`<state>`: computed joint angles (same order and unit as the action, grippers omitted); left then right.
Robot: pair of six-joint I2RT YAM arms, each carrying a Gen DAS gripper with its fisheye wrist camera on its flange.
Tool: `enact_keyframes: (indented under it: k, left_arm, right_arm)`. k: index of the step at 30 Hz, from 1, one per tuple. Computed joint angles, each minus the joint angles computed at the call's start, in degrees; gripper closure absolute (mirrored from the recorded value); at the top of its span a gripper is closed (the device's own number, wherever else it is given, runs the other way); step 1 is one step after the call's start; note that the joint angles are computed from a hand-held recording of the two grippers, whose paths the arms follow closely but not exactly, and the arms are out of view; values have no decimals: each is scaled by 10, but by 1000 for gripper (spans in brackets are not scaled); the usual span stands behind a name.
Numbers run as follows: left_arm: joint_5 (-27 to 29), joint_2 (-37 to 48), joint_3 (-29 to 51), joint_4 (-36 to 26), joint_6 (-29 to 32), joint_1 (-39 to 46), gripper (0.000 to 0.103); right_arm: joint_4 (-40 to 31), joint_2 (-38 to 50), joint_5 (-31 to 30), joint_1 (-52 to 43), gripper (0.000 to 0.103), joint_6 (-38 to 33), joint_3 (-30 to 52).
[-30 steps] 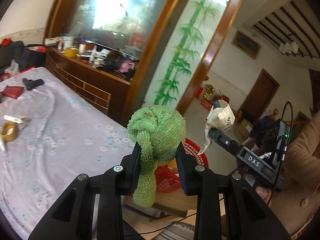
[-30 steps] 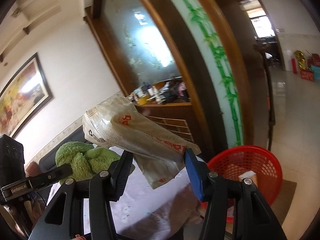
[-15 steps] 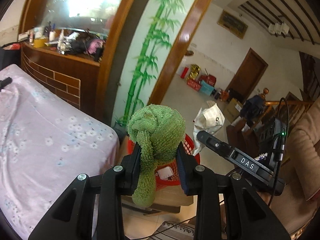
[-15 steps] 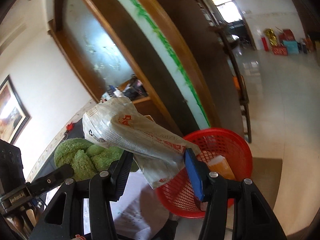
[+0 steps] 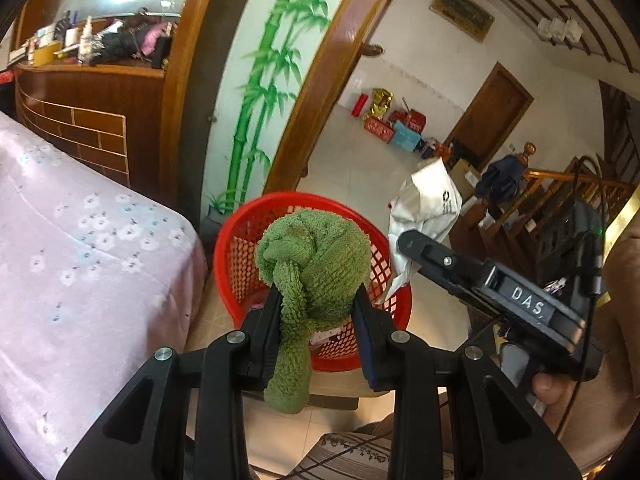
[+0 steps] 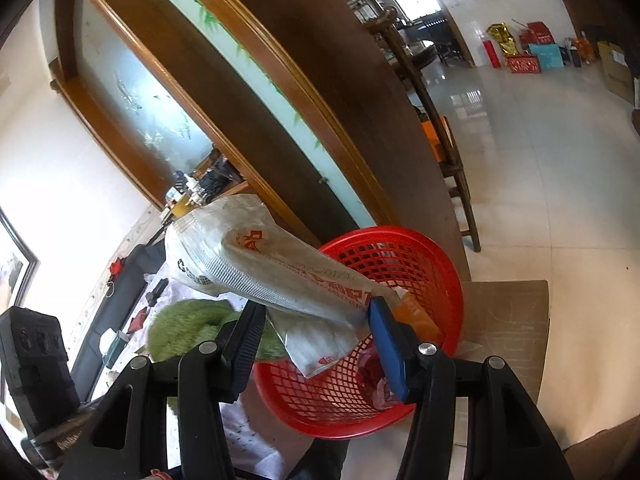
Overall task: Collect trash
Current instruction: 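Open the left tool over the basket while the right tool releases the plastic bag, then move both open tools back over the table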
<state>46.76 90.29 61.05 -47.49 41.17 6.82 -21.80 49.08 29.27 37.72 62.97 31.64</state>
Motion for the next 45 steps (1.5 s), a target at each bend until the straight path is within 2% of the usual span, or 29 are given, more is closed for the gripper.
enact_keyframes:
  k: [6, 8, 10, 13, 17, 20, 23, 25, 31, 37, 42, 45]
  left_arm:
    - [-10, 36, -5, 36, -20, -31, 69]
    - [-9, 44, -12, 54, -31, -33, 58]
    - [-1, 43, -16, 63, -27, -23, 53]
    - [18, 29, -15, 42, -4, 3, 41]
    - [46, 13, 17, -33, 57, 76, 40]
    - [66, 8, 50, -82, 98, 155, 31]
    - [84, 20, 92, -132, 149, 244, 30]
    - [81, 32, 118, -144, 158, 292, 30]
    - [94, 98, 222, -186, 185, 434, 30]
    - [103, 188, 358, -258, 215, 526, 29]
    - [103, 307, 538, -328, 177, 576, 29]
    - [97, 387, 660, -341, 108, 597, 29]
  right_arm:
    - [1, 13, -23, -29, 44, 6, 2]
    - [8, 17, -39, -47, 43, 8, -3]
    - [11, 22, -55, -61, 40, 15, -5]
    - [8, 18, -56, -61, 33, 30, -8]
    - [-3, 14, -37, -37, 32, 36, 0]
    - [15, 16, -23, -9, 32, 27, 10]
    - [42, 49, -1, 33, 27, 1, 37]
    - [64, 85, 9, 63, 24, -20, 64]
    - [130, 209, 36, 141, 16, -89, 163]
    - [197, 347, 1, 183, 15, -150, 275]
    - [227, 464, -62, 200, 15, -198, 393]
    - [208, 540, -96, 206, 15, -226, 492]
